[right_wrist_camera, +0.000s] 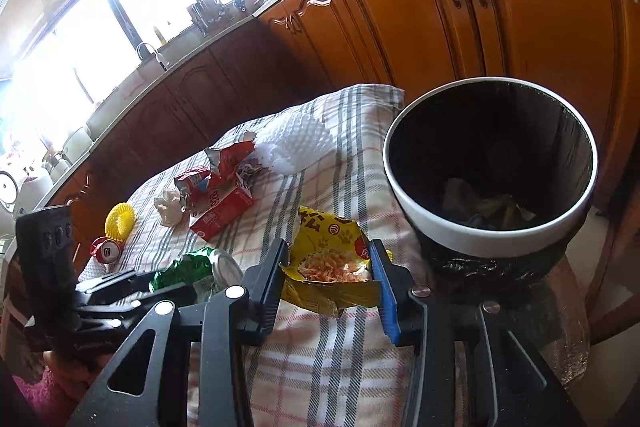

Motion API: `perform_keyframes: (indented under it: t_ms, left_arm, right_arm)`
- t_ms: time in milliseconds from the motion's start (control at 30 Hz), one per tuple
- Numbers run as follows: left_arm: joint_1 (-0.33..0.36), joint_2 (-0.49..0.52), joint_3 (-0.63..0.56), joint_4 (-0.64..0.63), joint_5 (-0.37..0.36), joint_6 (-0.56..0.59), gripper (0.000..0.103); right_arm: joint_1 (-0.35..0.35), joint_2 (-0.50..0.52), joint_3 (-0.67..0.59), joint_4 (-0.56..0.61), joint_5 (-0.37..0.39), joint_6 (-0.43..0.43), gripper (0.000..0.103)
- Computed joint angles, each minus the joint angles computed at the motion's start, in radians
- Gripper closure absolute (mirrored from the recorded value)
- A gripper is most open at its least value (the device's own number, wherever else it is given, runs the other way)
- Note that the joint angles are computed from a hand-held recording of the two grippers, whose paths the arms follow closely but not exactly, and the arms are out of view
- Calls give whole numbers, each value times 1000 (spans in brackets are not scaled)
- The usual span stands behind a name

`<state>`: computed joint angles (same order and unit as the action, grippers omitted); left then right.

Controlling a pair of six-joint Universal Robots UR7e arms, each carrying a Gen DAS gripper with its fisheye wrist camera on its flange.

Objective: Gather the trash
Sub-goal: 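Carry the green can and yellow chip bag over the bin with both tools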

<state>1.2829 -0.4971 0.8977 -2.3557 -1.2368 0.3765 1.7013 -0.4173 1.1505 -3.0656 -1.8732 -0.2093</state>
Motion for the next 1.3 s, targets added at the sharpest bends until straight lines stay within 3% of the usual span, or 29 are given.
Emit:
perform_keyframes:
  t_ms: [333,700,1067,1300]
  left_arm:
    - [2,-27,73,-80,-53,38,54]
    - [-26,31,-20,-72,-103,66,55]
    - [-56,146,-218,-11,-132,96,55]
    - [-74,267,-436,73,-141,101,55]
  right_arm:
    - [-6,-11,23,-21,10,6,61]
    - [-14,-55,57,-85,-16,0,61]
    - [-32,-74,37,-98,-44,-16,61]
    - [-49,-73,-10,-79,-64,-19,61]
